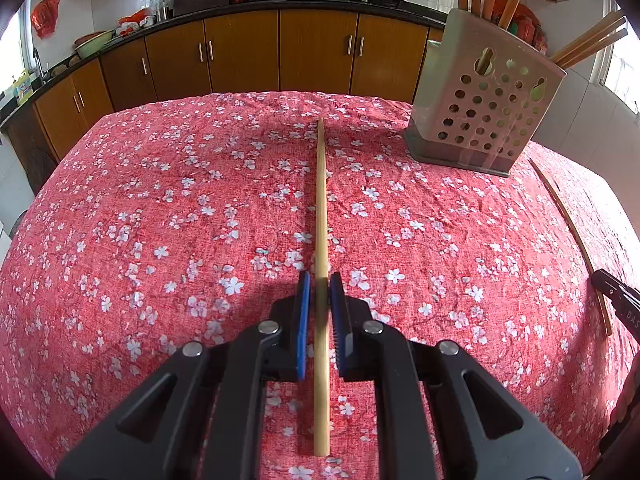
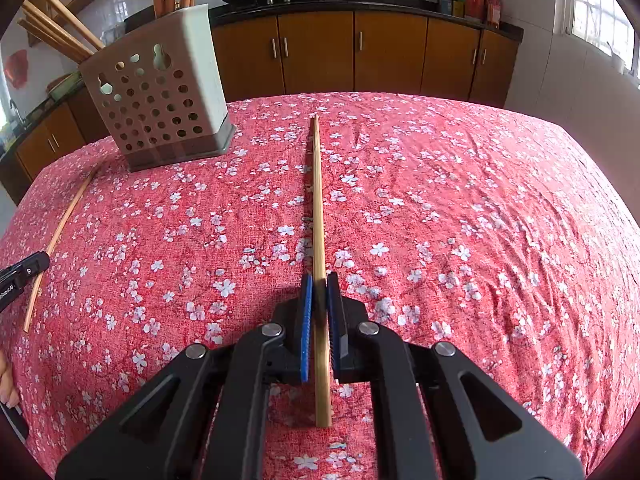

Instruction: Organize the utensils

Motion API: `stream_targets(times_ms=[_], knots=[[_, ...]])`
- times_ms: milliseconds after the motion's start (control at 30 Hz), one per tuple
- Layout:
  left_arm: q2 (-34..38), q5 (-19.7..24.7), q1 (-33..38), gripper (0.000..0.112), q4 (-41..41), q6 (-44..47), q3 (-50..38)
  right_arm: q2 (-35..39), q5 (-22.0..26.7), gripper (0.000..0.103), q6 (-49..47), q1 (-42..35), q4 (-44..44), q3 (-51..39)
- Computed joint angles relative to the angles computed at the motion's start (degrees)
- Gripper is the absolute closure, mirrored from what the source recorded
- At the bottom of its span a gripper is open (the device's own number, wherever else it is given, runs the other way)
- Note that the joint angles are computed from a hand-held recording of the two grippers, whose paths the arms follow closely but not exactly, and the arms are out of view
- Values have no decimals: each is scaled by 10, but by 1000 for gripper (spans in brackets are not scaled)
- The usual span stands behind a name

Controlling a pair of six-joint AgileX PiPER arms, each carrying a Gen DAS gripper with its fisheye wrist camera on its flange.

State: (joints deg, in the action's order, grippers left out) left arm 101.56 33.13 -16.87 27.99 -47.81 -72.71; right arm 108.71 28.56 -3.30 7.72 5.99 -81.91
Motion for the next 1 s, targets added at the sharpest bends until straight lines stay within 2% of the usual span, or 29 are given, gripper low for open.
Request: stream_targets(times_ms=[1000], knots=[[1, 0, 1, 100, -3, 3, -1, 1, 1, 94, 6, 1, -5, -2]])
